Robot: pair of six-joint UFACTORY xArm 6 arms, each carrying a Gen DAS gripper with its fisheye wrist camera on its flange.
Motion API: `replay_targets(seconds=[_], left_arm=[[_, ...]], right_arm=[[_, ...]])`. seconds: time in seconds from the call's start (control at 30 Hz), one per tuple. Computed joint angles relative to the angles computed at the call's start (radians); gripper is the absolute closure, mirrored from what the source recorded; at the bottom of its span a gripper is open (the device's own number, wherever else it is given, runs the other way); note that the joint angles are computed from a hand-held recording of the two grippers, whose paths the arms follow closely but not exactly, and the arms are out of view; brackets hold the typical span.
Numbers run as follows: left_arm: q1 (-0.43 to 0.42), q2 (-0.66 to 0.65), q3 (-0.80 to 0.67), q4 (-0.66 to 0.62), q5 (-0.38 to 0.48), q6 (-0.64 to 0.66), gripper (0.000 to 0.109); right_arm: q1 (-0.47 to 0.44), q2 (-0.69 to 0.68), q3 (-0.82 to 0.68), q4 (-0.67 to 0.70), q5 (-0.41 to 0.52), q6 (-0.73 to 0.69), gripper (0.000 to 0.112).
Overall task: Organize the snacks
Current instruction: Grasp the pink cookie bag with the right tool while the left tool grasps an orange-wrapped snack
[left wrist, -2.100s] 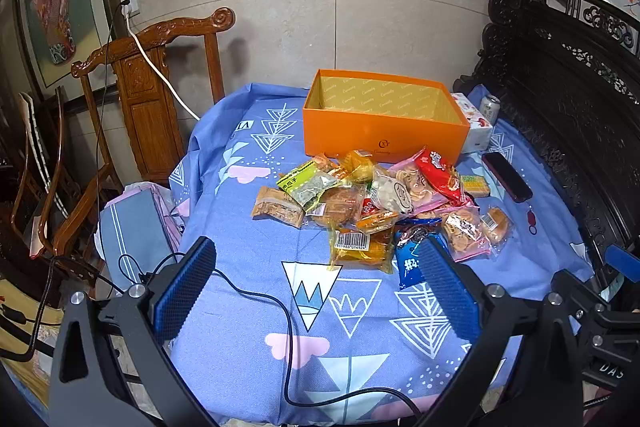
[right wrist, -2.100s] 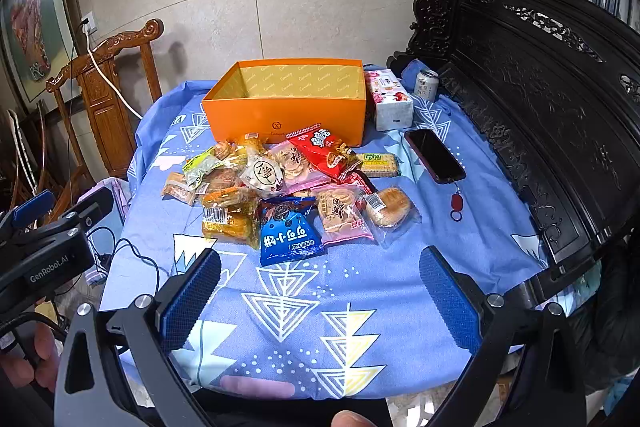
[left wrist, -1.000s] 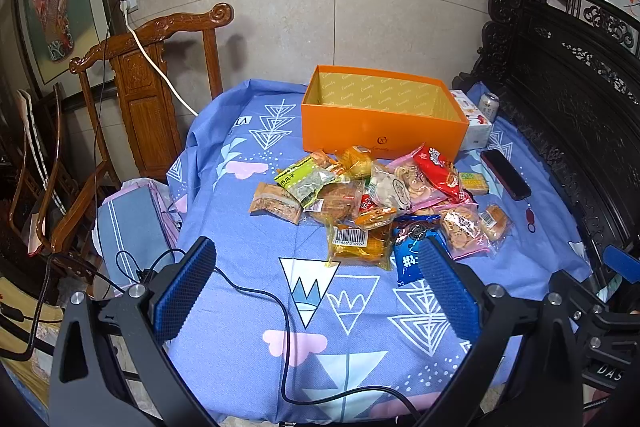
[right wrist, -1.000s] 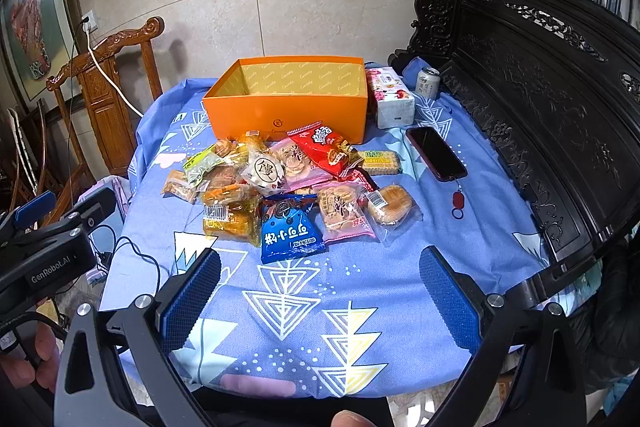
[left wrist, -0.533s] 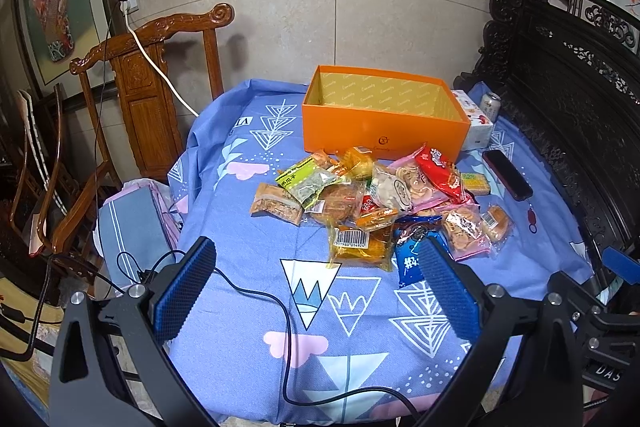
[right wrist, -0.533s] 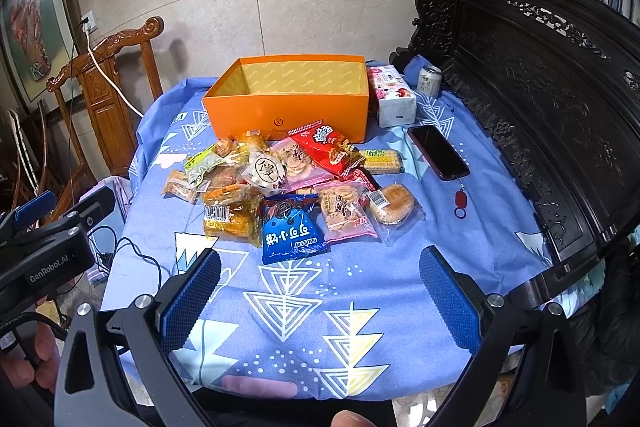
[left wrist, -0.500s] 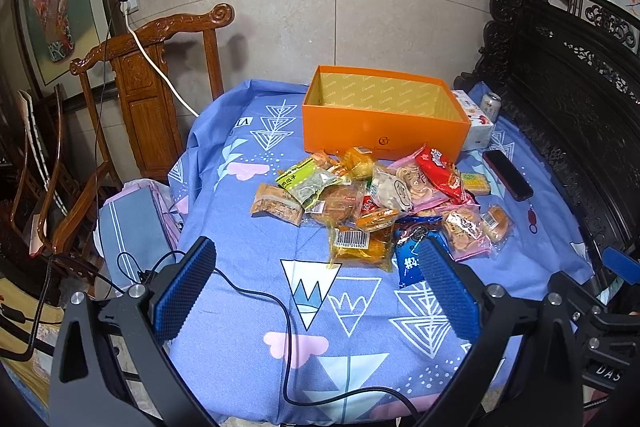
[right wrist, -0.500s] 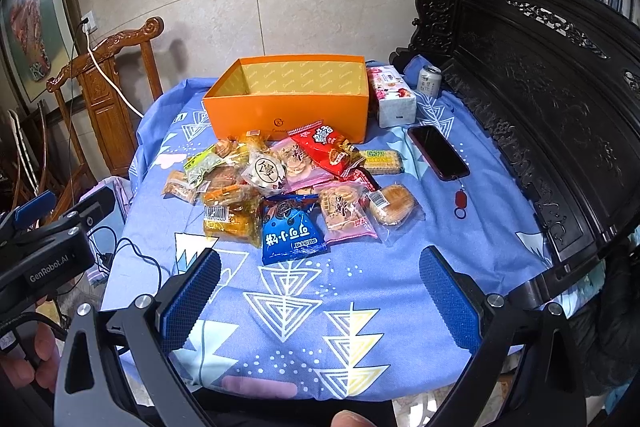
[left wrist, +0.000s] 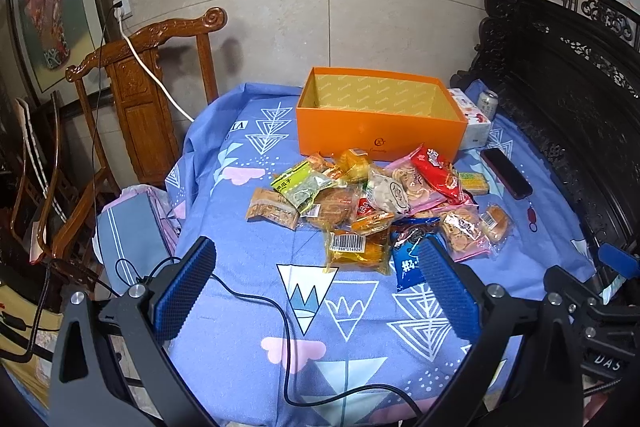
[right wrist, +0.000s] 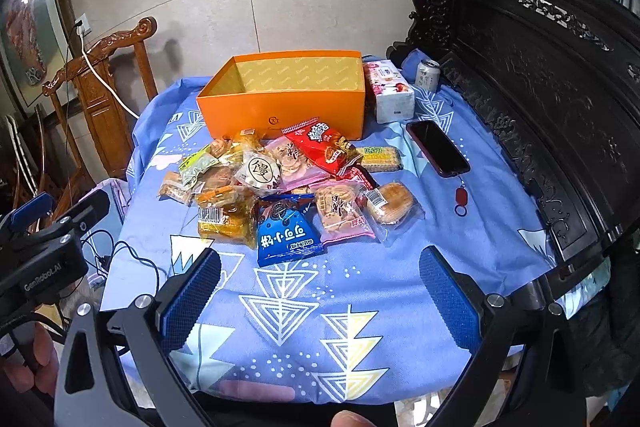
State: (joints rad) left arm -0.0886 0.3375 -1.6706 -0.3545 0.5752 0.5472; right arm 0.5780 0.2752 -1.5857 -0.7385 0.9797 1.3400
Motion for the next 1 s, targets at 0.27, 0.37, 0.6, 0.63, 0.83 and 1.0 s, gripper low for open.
replay_targets(seconds=[0.27, 0.37, 0.6, 0.63, 0.83, 1.0], left_arm=[[0.001, 0.002, 0.000, -0.037, 0.000, 0.037, 0.009], [0.005, 0.014, -0.001, -0.080, -0.018, 0.091, 0.009], [0.033, 0.104, -0.009, -0.136, -0.051, 0.164, 0.009], [0.035, 0.112, 0.006, -0.121, -0.068, 0.170, 0.009], [0.042, 0.149, 0.014, -0.074, -0.080, 0.189, 0.009], [0.036, 0.184, -0.031, -0.081, -0.090, 0.209, 0.009]], right_arm=[[-0.010, 0.015, -0.012, 0.021, -0.005, -0.024, 0.013], [-0.022, 0.000, 0.022, -0.011, -0.028, -0.012, 0.013], [-0.096, -0.027, 0.215, -0.045, -0.179, 0.023, 0.013], [-0.115, -0.024, 0.238, -0.025, -0.224, 0.017, 0.013], [-0.219, 0.064, 0.232, -0.058, -0.461, 0.007, 0.034], [-0.282, 0.227, 0.066, 0.016, -0.560, -0.147, 0.041]])
